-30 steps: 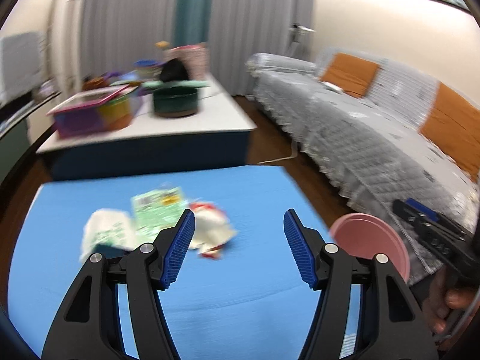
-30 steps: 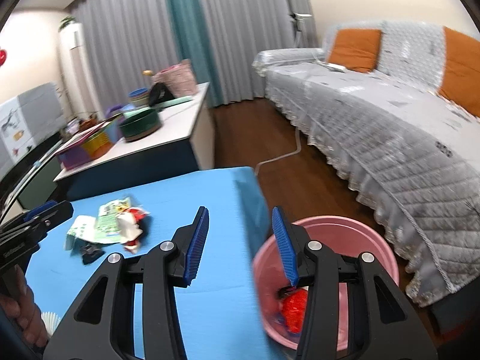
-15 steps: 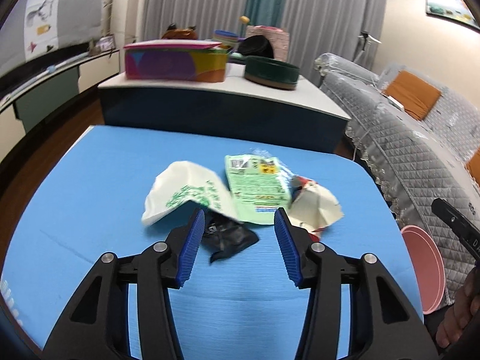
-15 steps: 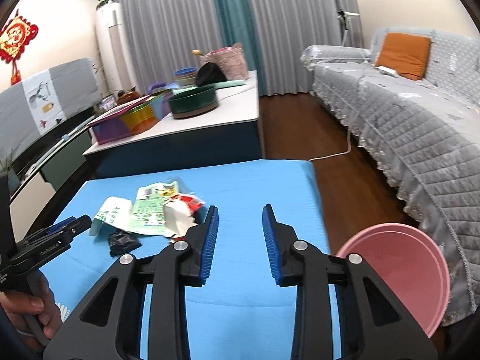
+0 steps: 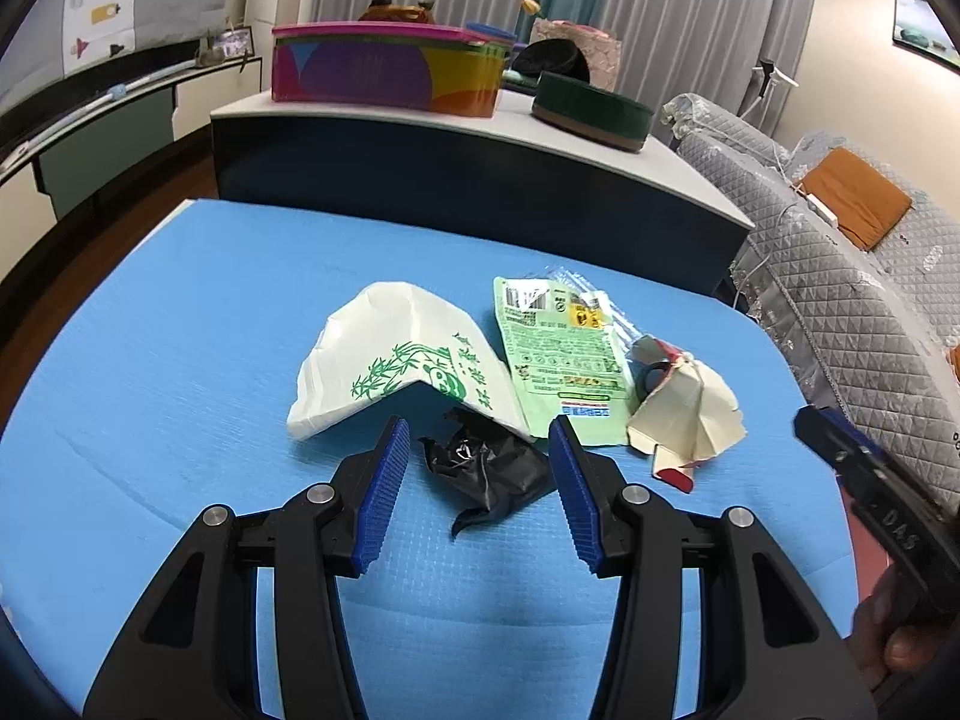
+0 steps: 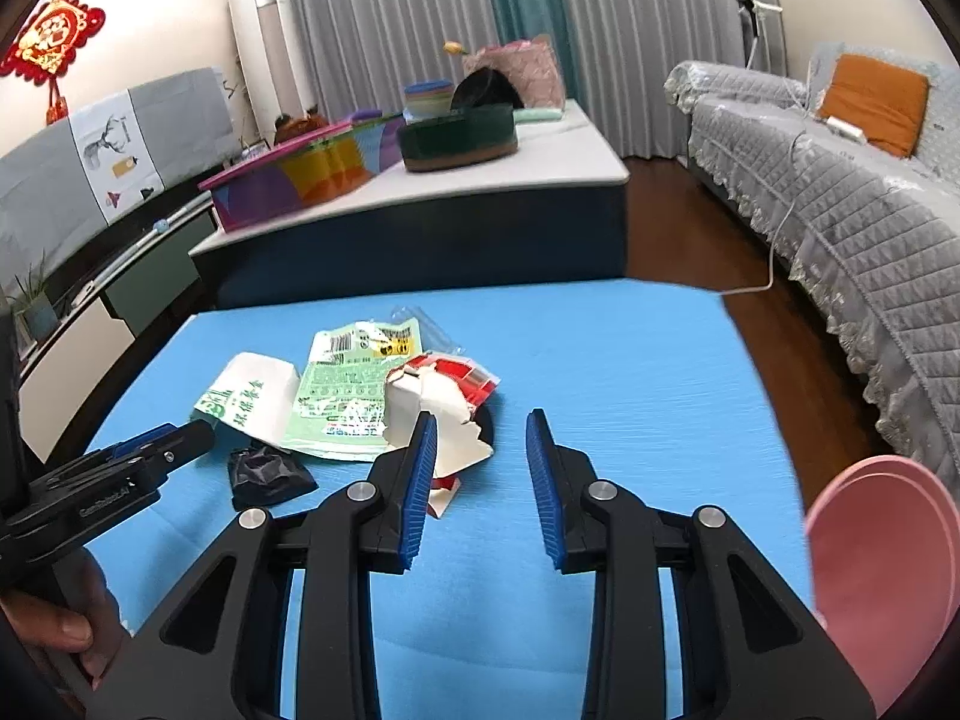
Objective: Collect trash
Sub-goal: 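Grasp the white green-printed paper bag with the left tool while the right tool grasps the red-and-white paper wrapper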
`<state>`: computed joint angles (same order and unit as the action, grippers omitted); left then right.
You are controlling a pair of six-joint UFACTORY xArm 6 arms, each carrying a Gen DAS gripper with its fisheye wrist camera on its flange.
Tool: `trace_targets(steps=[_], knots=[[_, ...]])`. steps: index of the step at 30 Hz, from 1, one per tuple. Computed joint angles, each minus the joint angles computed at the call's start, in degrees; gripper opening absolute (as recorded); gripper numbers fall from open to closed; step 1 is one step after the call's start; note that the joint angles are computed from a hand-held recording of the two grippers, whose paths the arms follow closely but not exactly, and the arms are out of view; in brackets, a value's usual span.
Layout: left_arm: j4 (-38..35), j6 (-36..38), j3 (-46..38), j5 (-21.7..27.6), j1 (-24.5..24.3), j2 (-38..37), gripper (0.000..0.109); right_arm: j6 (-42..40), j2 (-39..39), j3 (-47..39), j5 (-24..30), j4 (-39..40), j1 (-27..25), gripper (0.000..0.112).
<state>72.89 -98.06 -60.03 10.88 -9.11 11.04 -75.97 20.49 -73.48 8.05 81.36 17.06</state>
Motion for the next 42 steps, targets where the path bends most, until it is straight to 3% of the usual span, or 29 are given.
trace_targets(steps=[7,17,21,24,28,38,42], knots=[[-4.76,3.24,-2.0,-0.96,0.92,3.07,0.048,12.03,6.25,-4.85,2.99,-11.62,-0.46,0.049],[-9.26,5.68,-4.4,-0.93,1.66,6.29,0.048,25.35,10.85,-7.92,3.56,-26.67,0.13,0.05],[-8.8,4.3,-5.0,-0.72,1.92,6.62,0.048,24.24,10.8,-7.92,3.86,-26.61,0.07,0.044],[-8.33,3.61,-5.51,-0.63,1.89,6.78,0.039,23.06,10.65,-7.88,4.04,-25.98,0.03,0.035],[-6.29,2.24,-6.2,-0.1,1.61,6.62,0.022,21.16,10.08,-7.37,3.77,-24.46,-0.04,0.033],[-0.06,-1.98,-6.36,1.02,1.31,4.51,0.006,14.67,6.66,-5.11,3.4,-17.73,-0.61,0.032],[3.64,-4.55,-6.04,1.84,0.87,3.16,0.004,11.64,4.48,-3.28,2.97,-14.78,-0.65,0.032]])
